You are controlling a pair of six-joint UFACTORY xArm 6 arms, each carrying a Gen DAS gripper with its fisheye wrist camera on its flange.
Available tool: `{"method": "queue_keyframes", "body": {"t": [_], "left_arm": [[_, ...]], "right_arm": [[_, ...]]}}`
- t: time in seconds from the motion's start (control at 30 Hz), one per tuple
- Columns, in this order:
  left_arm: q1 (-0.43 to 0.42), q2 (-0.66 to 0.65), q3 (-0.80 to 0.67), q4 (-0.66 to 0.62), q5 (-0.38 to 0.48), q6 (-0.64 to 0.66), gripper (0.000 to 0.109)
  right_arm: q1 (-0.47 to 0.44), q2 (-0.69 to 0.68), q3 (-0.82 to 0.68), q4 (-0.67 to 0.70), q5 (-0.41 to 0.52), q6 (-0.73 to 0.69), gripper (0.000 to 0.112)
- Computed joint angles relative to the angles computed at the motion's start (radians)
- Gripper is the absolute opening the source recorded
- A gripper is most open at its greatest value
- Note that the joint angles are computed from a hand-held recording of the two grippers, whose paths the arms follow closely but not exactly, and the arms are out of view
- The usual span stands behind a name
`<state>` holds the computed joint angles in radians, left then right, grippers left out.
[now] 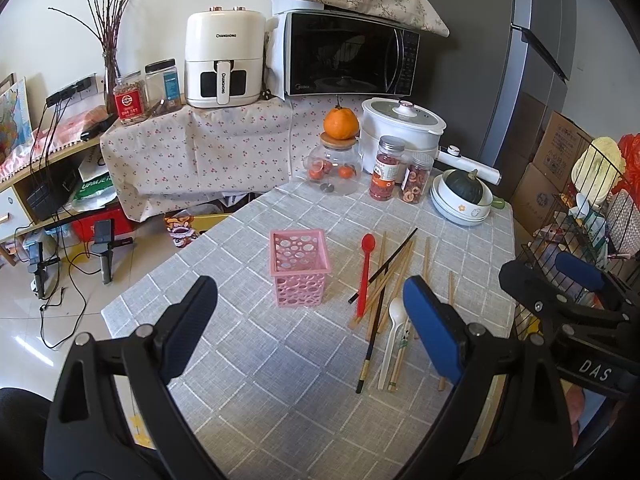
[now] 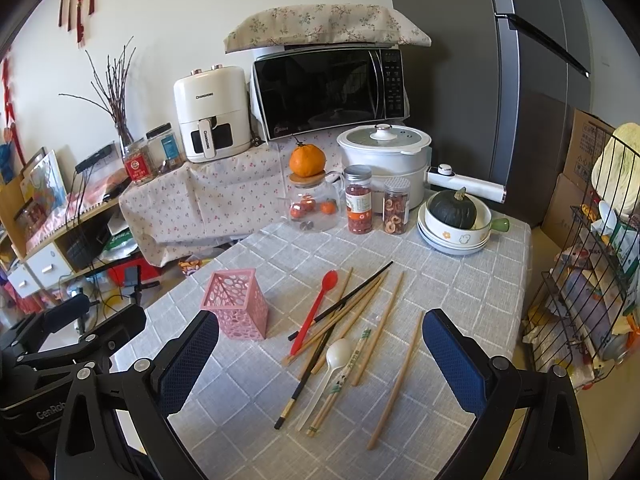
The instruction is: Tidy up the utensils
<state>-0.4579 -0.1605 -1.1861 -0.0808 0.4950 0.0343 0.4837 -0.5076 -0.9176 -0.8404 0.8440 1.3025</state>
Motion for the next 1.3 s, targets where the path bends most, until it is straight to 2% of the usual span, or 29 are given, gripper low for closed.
{"method": "queue_keyframes", "body": {"t": [0.73, 0.9, 1.03, 1.1, 1.2, 1.3], "left_arm": [[-0.007, 0.003, 0.002, 0.006, 0.002, -0.003, 0.094], [0.000, 0.022, -0.017, 0.003, 0.023, -0.001, 0.094], [0.010, 0.085, -0.113, -0.055, 0.126, 0.061, 0.094], [0.017, 0.139, -0.194, -0.100, 0.210, 0.100, 0.094], [0.022, 0.262, -0.359, -0.118, 0.370, 0.106, 0.094], [0.010, 0.348, -0.462, -0.092, 0.443, 0.095, 0.093]], "right_arm": [[0.002, 0.009, 0.001, 0.006, 0.005, 0.001, 0.103], [-0.018, 0.007, 0.015, 0.047, -0.011, -0.019, 0.103], [-0.086, 0.025, 0.005, 0.152, -0.028, -0.105, 0.103], [-0.176, 0.022, 0.032, 0.309, -0.048, -0.179, 0.103], [-0.295, 0.044, 0.045, 0.552, -0.004, -0.296, 0.103], [-0.371, 0.068, 0.064, 0.681, 0.009, -0.362, 0.103]]}}
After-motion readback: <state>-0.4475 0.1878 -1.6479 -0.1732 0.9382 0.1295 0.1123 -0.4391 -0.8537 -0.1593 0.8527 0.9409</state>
